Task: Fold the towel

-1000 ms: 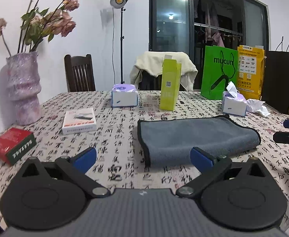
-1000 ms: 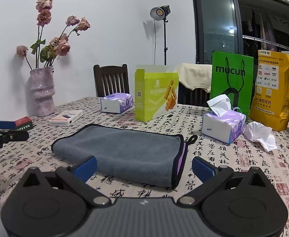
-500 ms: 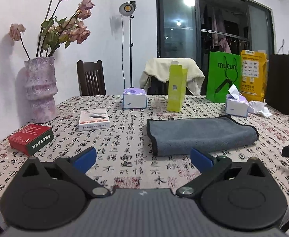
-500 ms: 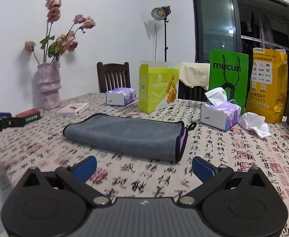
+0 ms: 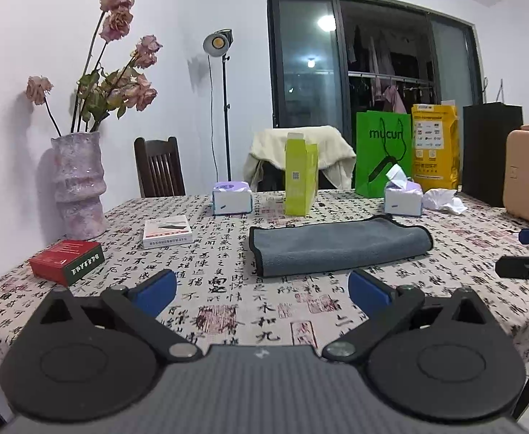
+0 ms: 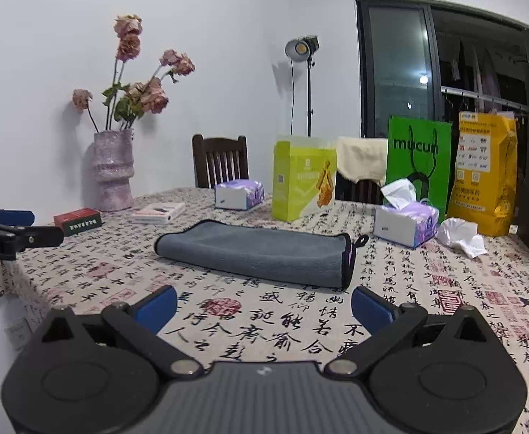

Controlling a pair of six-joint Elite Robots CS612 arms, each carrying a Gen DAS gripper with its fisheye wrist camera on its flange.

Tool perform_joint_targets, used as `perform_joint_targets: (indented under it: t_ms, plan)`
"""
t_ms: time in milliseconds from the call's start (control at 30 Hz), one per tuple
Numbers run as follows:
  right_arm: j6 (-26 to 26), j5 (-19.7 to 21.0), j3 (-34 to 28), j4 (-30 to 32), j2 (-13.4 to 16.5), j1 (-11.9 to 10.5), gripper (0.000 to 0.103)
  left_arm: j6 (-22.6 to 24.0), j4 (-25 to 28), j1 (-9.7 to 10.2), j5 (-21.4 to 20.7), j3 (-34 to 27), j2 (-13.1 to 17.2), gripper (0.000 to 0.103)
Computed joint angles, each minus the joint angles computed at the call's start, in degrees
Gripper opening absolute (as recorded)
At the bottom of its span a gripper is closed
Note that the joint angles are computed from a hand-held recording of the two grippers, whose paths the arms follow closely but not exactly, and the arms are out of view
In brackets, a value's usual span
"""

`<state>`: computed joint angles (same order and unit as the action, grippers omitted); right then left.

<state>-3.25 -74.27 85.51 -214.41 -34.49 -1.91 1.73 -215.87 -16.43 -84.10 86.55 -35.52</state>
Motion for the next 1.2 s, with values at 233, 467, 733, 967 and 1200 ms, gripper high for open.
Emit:
perform_joint_targets:
  t_ms: [233, 467, 733, 967, 1200]
  plan:
    - [3.41, -1.16, 4.31, -5.4, -0.98, 0.41, 0.103, -0.8, -4.29, -0.15, 0.75, 3.59, -0.57, 0.103]
    - [4.21, -4.36, 7.38, -9.97, -1.25, 1.47, 0.103, -1.82, -9.47, -0.66, 3.11, 7.32, -0.86, 0.103]
    - [-2.35, -8.45, 10.19, -13.29, -1.49, 3.35, 0.103, -1.28, -13.54, -0.64, 0.45, 10.38, -1.18, 0.103]
    - [-2.92, -8.94, 11.61, -16.6, -1.58, 4.19, 0.103, -4.17, -12.52, -0.39, -0.97, 12.64, -1.92, 0.103]
    - [-0.89, -6.75, 13.33, -20.15, -1.46, 4.1, 0.103, -2.17, -14.07, -0.58, -2.58, 13.85, -2.14, 0.103]
